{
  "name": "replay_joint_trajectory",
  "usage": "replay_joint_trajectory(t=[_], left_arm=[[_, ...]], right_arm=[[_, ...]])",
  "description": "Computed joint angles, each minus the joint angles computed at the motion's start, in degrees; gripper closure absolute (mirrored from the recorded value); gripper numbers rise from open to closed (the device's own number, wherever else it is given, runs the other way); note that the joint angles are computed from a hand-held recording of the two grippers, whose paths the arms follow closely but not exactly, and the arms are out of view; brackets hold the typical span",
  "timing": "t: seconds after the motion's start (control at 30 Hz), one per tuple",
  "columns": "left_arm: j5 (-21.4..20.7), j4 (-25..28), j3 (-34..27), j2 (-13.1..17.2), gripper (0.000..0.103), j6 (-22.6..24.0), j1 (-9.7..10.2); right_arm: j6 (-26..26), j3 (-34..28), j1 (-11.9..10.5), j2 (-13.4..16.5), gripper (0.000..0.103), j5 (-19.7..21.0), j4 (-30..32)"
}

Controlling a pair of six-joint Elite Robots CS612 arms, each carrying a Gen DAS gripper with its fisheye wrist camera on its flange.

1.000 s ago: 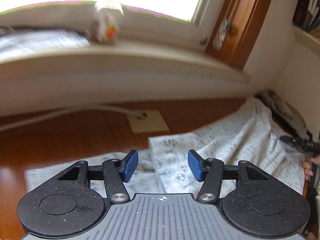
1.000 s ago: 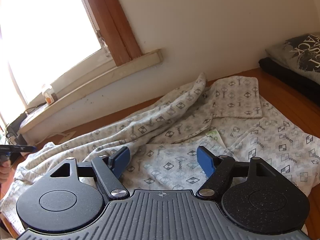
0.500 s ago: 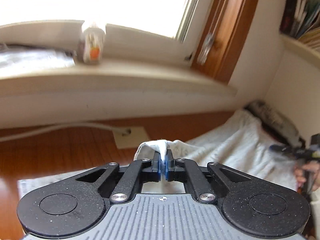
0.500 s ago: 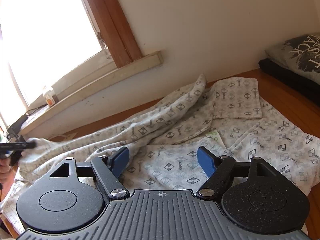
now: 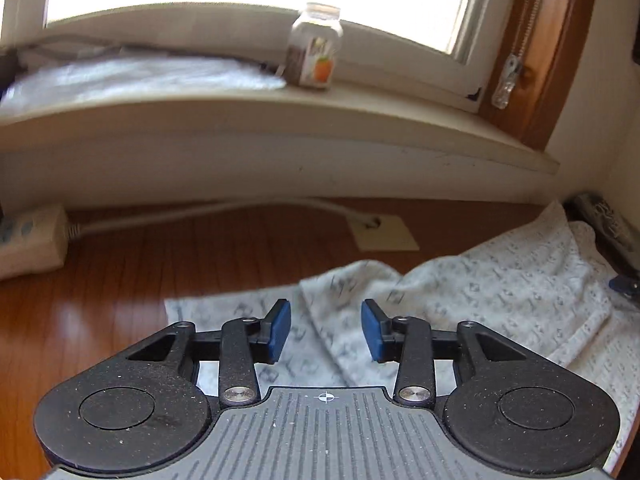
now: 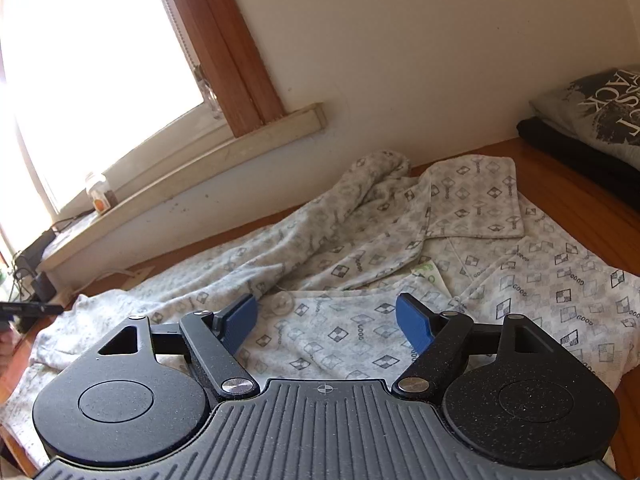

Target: Fold clothes

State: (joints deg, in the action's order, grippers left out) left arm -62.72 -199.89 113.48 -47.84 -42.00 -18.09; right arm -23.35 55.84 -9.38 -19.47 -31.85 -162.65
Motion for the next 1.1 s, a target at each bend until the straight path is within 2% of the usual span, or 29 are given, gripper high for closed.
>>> replay_joint_trajectory(t=[0.2,0.37,0.5,0.6,0.63,0.7,0.73,0.8,0.97,1.07,1.1], left_arm=[[-2.1,-2.3,1.2,-0.2,0.057,0.6,-0.32],[-3.1,-3.7,2.3,-0.4,0.054,1.3,-1.89],[-2.1,-6.1,3.8,-0.3,0.054,0.7,-3.51],[-0.6,-7.4,4.8,-0.2,0.060,0.3,-4.78],[0.0,-7.7,4.9,-0.2,0.066,0.5,-5.15],[1.5,-8.2,4.8,0.0,0.083,1.5,-5.80],[2.4,-8.4,4.8,0.1,0.097,2.2,-6.12],[3.9,-9.2,4.8,0.2,0.098,3.3,-6.75],[4.6,-15.1,7.5,-1.7,0.098,4.2,-8.22],[2.4,-11.9,8.4,-2.5,0.096,2.9,-8.23],[2.5,-10.7,8.4,-2.5,0.092,2.4,-8.12]], right_arm=[[-0.3,0.0,0.0,0.0,0.025,0.0,0.1],[-0.5,0.1,0.0,-0.1,0.024,-0.2,0.1],[-0.5,0.2,0.1,-0.1,0.024,-0.3,0.1],[-0.4,0.2,0.1,-0.1,0.024,-0.3,0.1],[-0.4,0.2,0.0,-0.1,0.024,-0.2,0.3],[-0.7,0.1,0.1,-0.1,0.023,-0.3,0.6],[-0.8,0.0,0.1,-0.1,0.023,-0.2,0.9],[-0.7,0.0,0.1,-0.1,0.023,-0.1,0.9],[-0.6,0.1,0.1,-0.1,0.023,-0.2,0.8],[-0.6,0.1,0.0,-0.1,0.023,-0.2,0.7],[-0.6,0.0,0.0,-0.1,0.023,-0.1,0.7]])
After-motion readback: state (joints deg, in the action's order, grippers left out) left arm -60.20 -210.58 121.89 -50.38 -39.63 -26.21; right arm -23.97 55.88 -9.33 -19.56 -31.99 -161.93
